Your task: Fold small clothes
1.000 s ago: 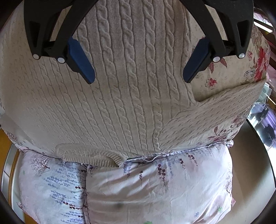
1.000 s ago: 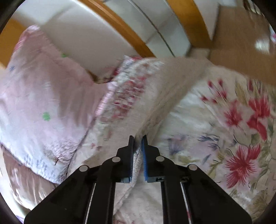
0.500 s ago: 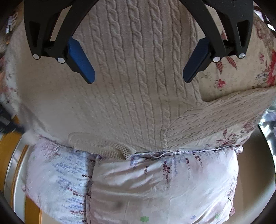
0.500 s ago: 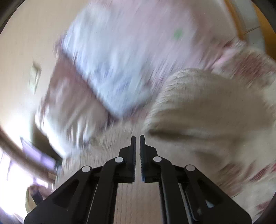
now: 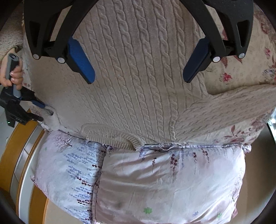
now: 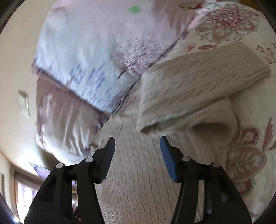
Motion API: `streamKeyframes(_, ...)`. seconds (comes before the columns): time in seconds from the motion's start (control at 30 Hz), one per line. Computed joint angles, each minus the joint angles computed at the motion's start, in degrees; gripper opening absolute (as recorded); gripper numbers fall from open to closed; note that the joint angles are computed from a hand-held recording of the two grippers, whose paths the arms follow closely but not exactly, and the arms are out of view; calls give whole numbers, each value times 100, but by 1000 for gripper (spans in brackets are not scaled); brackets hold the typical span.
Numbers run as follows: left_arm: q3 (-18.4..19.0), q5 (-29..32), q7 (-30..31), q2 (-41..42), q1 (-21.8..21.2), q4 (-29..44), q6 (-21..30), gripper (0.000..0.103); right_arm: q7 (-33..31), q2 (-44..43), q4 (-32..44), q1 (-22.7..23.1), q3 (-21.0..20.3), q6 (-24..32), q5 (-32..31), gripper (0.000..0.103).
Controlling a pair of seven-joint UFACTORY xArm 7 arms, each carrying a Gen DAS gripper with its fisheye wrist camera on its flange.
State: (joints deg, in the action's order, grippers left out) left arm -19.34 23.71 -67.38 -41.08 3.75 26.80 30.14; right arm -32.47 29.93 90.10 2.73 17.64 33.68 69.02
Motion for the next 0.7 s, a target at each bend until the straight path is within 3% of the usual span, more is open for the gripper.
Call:
streamKeyframes(0.13,195,-166,74,-12,-108,-106,-169,101,769,406,511,195,-116,-418,-318,51)
streamKeyframes(0.2,305,-299,156,-59,-172,-171,-235,101,1070,516,696,360,-194,-762,-741,40)
streamKeyframes(0.27,426,-444,244,-153,-222,-277,-371,101,1568,541,787,733,-524,-1148,-1551,14)
streamKeyframes(0.33,538,-596,320,-302,-253,-440,-621,101,1725,384,624,1089,-813,-1619,-2260,12)
streamKeyframes(0.37,568,-673,352,-378,-252,-517,-739,101,1484,217,434,1140,-711,-1932,-2504,10)
streamKeyframes(0.5,722,-1037,523,-451,-246,-707,-1258,101,-27,-298,-217,936,295,-2442,-3009,9)
streamKeyframes(0.57,957,-1338,702,-295,-399,-738,-1587,101,-458,-423,-431,1088,501,-2007,-3654,9)
streamKeyframes(0.63,1160,-1605,923,-86,-560,-707,-1818,101,-306,-459,-555,1565,194,-1742,-4387,10)
streamKeyframes(0.7,1326,-1860,1126,159,-688,-575,-1852,101,84,-447,-737,2160,-252,-1623,-5283,20)
